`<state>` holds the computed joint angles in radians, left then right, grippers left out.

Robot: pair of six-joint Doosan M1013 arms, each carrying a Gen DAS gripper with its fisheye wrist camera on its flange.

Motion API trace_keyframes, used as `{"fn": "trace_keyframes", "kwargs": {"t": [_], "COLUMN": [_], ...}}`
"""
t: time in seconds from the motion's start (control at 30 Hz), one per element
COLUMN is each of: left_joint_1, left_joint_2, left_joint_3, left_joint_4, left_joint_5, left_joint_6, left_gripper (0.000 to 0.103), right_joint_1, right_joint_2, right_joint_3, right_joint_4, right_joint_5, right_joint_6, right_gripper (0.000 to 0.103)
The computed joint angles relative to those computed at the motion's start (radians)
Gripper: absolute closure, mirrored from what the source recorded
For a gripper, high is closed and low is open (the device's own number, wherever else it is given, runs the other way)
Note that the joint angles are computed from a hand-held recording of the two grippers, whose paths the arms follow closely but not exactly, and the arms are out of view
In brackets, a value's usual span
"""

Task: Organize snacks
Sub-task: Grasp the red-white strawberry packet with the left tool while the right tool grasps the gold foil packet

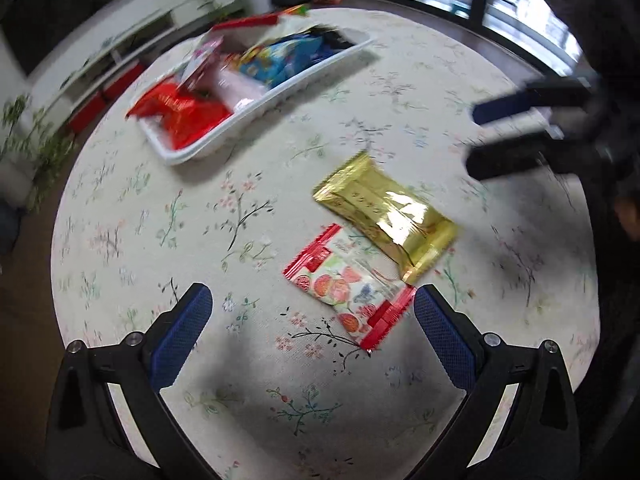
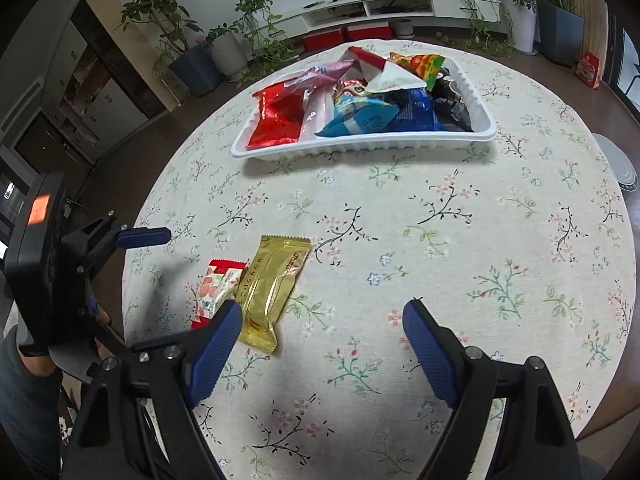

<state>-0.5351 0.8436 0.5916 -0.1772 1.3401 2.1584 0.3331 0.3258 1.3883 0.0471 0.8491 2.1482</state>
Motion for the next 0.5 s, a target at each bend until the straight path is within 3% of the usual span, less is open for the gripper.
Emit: {"fn": "trace_keyframes", "kwargs": {"t": [0.13, 0.2, 0.43, 0.5], "left_joint_1": [0.017, 0.01, -0.006, -0.003], "left_joint_2": [0.012, 0.013, 0.003, -0.002], "left_joint_3": [-0.017, -0.01, 0.03, 0.036], "left_joint_4": [-0.088, -0.061, 0.024, 0.0], "left_joint_5": [0.016, 0.009, -0.043, -0.053], "left_joint_6": [-0.223, -0.305, -0.44, -0.454], "left_gripper": [0.002, 0.002, 0.041, 0.044], "right_joint_1": [0.005, 0.006, 0.013, 0.011], "right_joint_2": [0.006, 0.01, 0.01, 0.009], "right_joint_3": [0.003, 0.001, -0.003, -0.002], "right_joint_4": [-0.001, 0.0, -0.034, -0.028], "right_joint_5": [-0.008, -0.007, -0.006, -0.009], "right_joint_6": [0.011, 0.011, 0.016, 0.015], "right_gripper": [0.018, 0.018, 0.021, 0.021]}}
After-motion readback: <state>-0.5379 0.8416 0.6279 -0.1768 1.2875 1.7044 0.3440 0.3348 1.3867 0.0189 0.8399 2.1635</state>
